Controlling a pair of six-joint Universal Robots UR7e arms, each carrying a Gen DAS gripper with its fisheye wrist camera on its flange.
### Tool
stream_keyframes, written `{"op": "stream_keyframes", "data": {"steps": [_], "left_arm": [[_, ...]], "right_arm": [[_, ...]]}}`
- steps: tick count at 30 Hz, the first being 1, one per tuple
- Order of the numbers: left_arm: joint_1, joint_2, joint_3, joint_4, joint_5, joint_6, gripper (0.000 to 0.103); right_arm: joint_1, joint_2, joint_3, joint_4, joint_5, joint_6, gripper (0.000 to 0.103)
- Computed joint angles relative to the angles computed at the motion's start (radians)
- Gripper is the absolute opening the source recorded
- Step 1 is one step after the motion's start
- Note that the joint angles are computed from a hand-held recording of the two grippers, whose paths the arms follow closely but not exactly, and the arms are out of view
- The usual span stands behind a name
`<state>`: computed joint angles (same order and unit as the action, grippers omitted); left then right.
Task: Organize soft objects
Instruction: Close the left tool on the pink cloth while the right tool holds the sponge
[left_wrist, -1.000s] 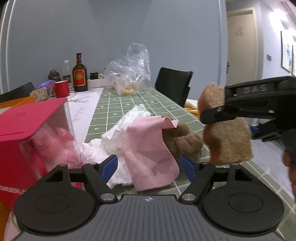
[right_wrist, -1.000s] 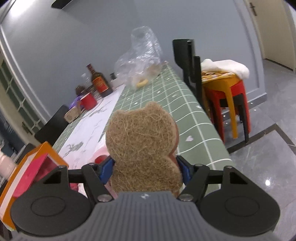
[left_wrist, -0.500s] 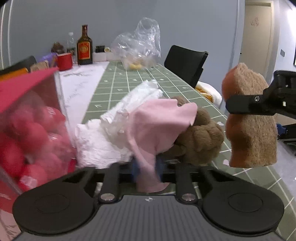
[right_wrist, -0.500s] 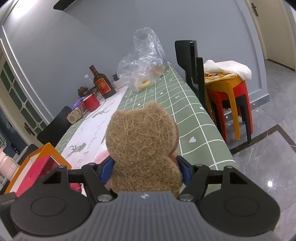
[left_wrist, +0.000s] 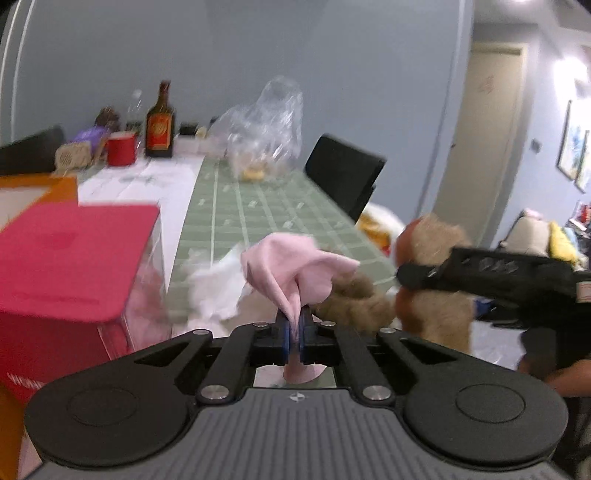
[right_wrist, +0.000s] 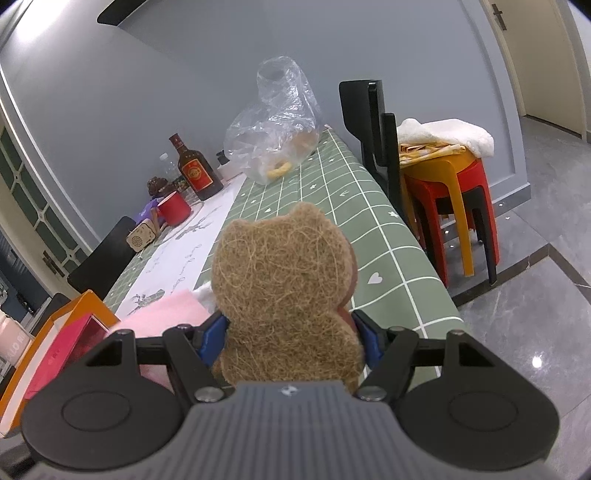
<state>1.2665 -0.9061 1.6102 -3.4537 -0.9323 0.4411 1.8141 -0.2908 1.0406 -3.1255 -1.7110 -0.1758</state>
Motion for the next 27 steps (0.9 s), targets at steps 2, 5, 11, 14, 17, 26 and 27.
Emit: {"op": "stream_keyframes", "data": {"steps": [2, 5, 11, 14, 17, 26, 27], "left_arm": [[0.002, -0.012, 0.013, -0.012, -0.047, 0.005, 0.005], [0.008, -0.036, 0.033, -0.01, -0.12, -0.017, 0.005], [0.009, -0.041, 0.047, -0.05, -0.158, 0.003, 0.004], [0.006, -0.034, 0.052, -0.081, -0.166, 0.027, 0.004], [-0.002, -0.035, 0.067, -0.114, -0.176, 0.065, 0.004], [-0.093, -0.112, 0.177, -0.296, -0.116, 0.182, 0.004], [-0.108, -0.137, 0.198, -0.328, -0.105, 0.198, 0.004]], "right_arm": [[-0.001, 0.0, 0.002, -0.002, 0.003, -0.002, 0.07], [-0.001, 0.003, -0.004, 0.004, -0.001, -0.005, 0.07], [-0.003, 0.006, -0.011, 0.004, -0.001, -0.002, 0.07], [-0.002, 0.006, -0.008, -0.005, 0.01, -0.001, 0.07], [-0.005, -0.001, 0.009, -0.03, 0.026, 0.003, 0.07], [-0.017, -0.038, 0.092, -0.14, 0.262, 0.047, 0.07], [-0.016, -0.044, 0.106, -0.15, 0.296, 0.057, 0.07]]}}
